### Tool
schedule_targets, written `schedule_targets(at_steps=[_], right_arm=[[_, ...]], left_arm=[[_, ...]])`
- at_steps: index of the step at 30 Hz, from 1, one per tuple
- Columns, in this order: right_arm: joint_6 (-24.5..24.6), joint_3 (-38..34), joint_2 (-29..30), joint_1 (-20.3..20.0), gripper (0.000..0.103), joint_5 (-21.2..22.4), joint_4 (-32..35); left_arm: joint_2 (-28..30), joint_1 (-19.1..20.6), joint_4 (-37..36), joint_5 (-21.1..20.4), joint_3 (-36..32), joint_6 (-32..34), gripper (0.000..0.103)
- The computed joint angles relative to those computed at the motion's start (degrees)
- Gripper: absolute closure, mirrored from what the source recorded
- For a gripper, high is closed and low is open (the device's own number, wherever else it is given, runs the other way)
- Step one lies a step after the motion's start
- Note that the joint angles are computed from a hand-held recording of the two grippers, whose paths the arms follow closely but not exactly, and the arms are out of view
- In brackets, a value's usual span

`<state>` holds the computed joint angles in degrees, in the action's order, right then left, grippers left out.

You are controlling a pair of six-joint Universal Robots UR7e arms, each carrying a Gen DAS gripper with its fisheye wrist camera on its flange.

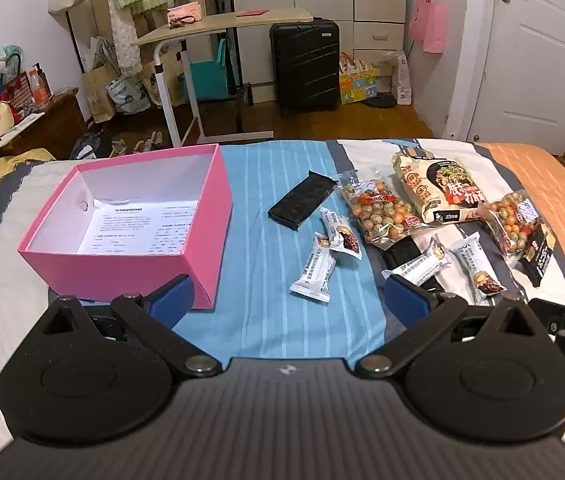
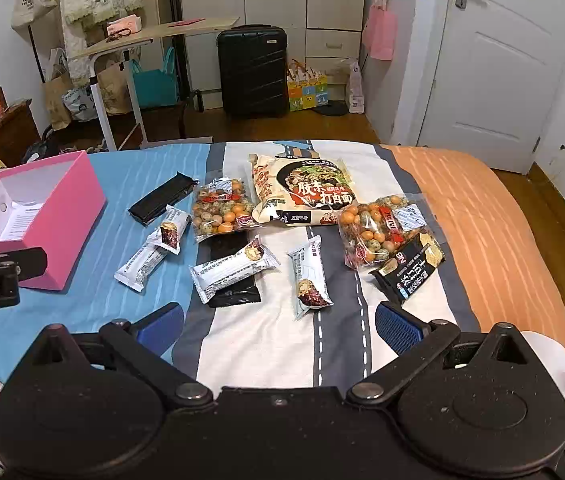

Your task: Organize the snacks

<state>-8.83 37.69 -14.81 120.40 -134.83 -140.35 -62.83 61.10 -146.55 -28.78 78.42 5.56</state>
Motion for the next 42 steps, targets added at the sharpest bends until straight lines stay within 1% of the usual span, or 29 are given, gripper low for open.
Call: schedule_targets(at_steps=[4,17,22,27,31,36,42], right_arm=[[-0.1,0.6,-0.2,0.1,0.0,-0.2,-0.7],[0.7,0.4,-0.1,-0.1,0.0,0.0,0.4],[1.3,0.2,0.2,-0.2,0.0,-0.2,1.3],[-2.2,0.1,0.9,0.2,0.0,-1.5,-1.5],[-0.4,-0.3,0.9,0.1,0.0,-1.4,0.3],[-0.2,0.1,0.8,0.1,0.0,-2.0,-0.6],[0.7,-0.9,1.3,-0.4,0.0,-1.8,0.9]], left_arm=[[-0.1,-0.1,-0.2,0.3,0.1,0.1,0.0],[-1.0,-0.2,0.6,-0.3,0.7,-0.2,0.0],[-1.7,-0.5,0.8,-0.3,1.9,0.3,0.0],[-2.3,-0.7,0.4,-0.5,2.6,1.0,0.0],[-2.3,-0.6,1.1,-0.5,2.5,0.5,0.0],[-2.7,-0.4,0.9,-1.2,3.0,1.3,0.0],[-2.3,-0.1,3.0,-1.0,2.2,0.3,0.0]])
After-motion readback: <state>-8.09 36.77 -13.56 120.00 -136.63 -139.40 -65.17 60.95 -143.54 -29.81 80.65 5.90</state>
